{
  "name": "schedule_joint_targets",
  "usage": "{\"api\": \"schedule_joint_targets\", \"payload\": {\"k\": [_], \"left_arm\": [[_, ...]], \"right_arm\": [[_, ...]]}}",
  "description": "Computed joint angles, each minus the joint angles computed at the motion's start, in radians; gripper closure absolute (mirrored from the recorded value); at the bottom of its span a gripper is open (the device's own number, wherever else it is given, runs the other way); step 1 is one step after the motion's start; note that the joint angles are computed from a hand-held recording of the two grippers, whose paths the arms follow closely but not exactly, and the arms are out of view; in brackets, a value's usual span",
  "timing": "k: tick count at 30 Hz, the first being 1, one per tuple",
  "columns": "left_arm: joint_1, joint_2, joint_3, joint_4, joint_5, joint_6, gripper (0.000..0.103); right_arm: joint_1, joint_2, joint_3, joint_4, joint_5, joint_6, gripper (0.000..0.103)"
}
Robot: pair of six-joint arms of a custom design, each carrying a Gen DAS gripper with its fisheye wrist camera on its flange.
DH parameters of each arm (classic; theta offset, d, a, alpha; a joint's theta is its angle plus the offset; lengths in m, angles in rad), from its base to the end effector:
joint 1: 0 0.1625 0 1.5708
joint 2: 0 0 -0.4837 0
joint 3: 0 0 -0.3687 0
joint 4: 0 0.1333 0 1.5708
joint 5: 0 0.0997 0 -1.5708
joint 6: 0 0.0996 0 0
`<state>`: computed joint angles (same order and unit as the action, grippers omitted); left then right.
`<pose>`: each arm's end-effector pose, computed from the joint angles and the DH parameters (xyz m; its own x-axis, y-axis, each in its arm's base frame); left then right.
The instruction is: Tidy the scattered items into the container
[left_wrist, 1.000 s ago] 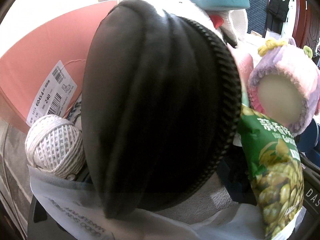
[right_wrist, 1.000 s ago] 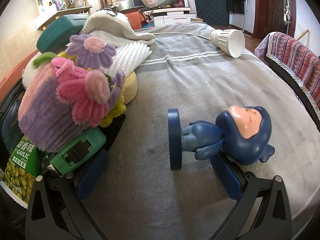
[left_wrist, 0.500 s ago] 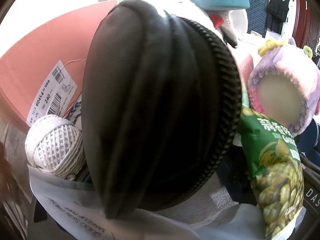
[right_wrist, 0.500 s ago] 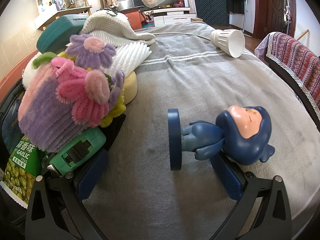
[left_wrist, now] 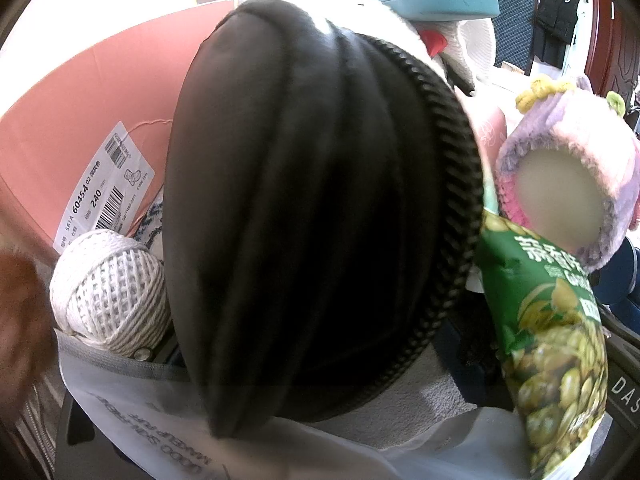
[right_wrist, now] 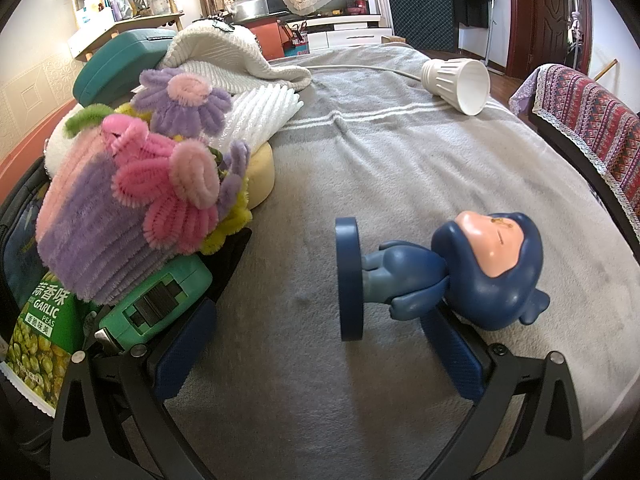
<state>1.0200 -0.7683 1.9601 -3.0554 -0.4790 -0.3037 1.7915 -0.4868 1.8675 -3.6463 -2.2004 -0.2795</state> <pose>-0.1214 -0.6213 0.1409 -0.6525 -0.2221 -0.7245 0.3206 0.7854 -0.5295 0.2097 -0.5938 0.0287 -0.7910 -0.0233 0.6114 -0.4020 0.7731 -0.4906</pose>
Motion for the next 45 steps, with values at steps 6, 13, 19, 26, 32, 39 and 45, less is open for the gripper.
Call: {"api": "schedule_joint_targets", "payload": {"k": [6, 13, 19, 26, 32, 39, 45], "left_arm": [[-0.003, 0.005, -0.011, 0.015, 0.001, -0.009, 0.0], [-0.008, 0.01, -0.021, 0.029, 0.003, -0.018, 0.0], [-0.012, 0.016, -0.025, 0.026, 0.004, -0.021, 0.0], [-0.018, 0.02, -0.026, 0.024, 0.008, -0.025, 0.0], [-0.024, 0.023, -0.026, 0.027, 0.014, -0.032, 0.0], [-0.018, -0.035, -0.016, 0.079, -0.087, -0.069, 0.0], [-0.066, -0.148, 0.093, -0.08, -0.223, -0.066, 0.0]], "right_arm": [[0.001, 0.0, 0.0, 0.001, 0.0, 0.001, 0.0], [0.001, 0.0, 0.0, 0.0, 0.0, 0.001, 0.001], [0.001, 0.0, -0.001, 0.001, 0.0, 0.001, 0.001], [0.002, 0.0, -0.002, 0.004, -0.002, 0.002, 0.0], [0.011, 0.014, -0.043, 0.05, -0.056, -0.009, 0.001], [0.024, 0.028, -0.118, 0.17, -0.114, -0.02, 0.001], [0.034, -0.029, -0.179, 0.54, -0.146, 0.172, 0.0]]}}
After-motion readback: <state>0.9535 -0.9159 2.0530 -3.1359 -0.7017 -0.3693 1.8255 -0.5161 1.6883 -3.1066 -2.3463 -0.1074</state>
